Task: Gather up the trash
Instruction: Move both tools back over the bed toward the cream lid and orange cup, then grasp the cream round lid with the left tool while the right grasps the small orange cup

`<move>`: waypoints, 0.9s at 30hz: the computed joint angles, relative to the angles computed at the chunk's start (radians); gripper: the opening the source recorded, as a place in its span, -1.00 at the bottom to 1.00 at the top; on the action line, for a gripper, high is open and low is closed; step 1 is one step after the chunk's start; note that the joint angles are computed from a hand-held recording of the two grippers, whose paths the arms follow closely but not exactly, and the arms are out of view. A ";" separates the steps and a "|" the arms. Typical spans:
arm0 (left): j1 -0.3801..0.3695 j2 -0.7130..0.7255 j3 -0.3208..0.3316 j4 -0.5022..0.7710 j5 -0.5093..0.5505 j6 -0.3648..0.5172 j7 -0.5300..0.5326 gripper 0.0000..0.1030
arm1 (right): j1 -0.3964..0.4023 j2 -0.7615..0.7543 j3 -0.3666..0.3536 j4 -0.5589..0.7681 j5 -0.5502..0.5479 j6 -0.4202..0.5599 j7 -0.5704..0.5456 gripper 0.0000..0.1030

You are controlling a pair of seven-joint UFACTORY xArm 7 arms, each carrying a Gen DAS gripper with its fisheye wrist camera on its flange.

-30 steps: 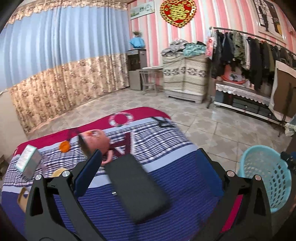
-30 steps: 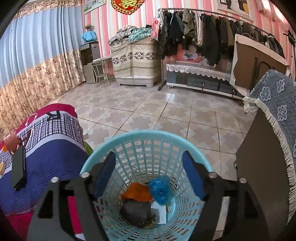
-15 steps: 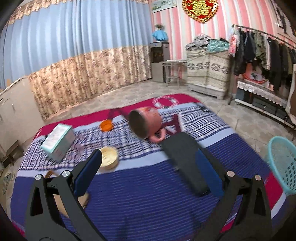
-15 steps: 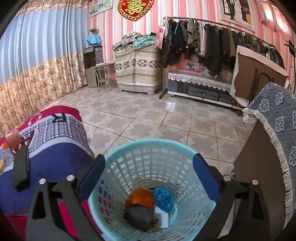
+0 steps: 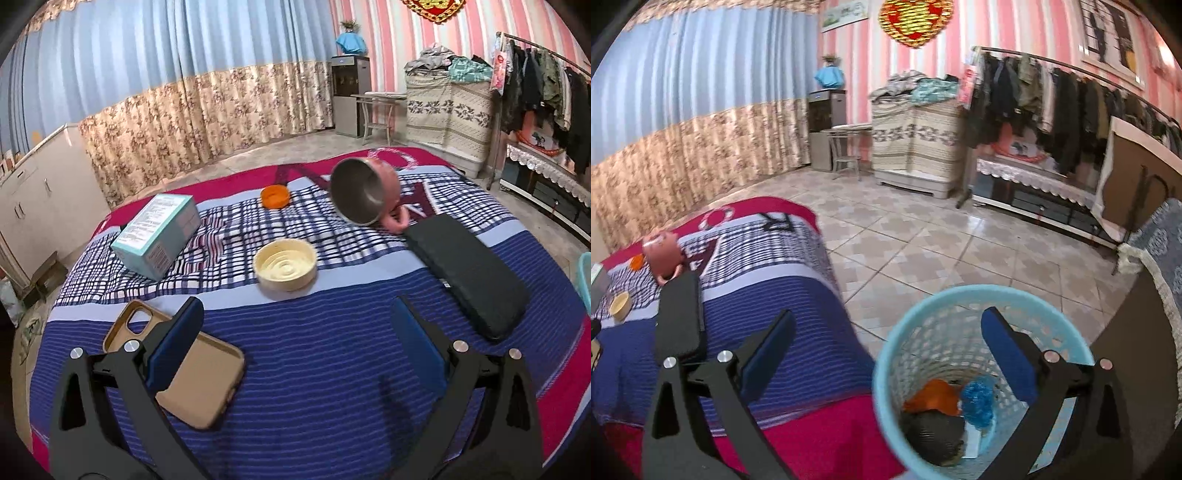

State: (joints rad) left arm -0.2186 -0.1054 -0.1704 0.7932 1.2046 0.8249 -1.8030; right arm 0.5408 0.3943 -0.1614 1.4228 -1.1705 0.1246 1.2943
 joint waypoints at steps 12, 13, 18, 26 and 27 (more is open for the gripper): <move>0.116 0.090 0.110 0.042 -0.054 -0.233 0.117 0.88 | 0.027 0.080 0.091 0.064 0.295 0.075 -0.309 0.91; 0.126 0.110 0.121 0.057 -0.083 -0.263 0.150 0.85 | 0.048 0.085 0.075 0.069 0.300 0.085 -0.310 0.91; 0.133 0.189 0.151 0.121 -0.148 -0.325 0.264 0.54 | 0.080 0.098 0.060 0.075 0.376 0.051 -0.353 0.91; 0.126 0.155 0.189 0.073 -0.130 -0.389 0.251 0.17 | 0.154 0.125 0.023 0.101 0.461 0.028 -0.409 0.91; 0.128 0.120 0.184 0.049 -0.111 -0.370 0.240 0.17 | 0.156 0.132 0.032 0.114 0.475 0.037 -0.431 0.91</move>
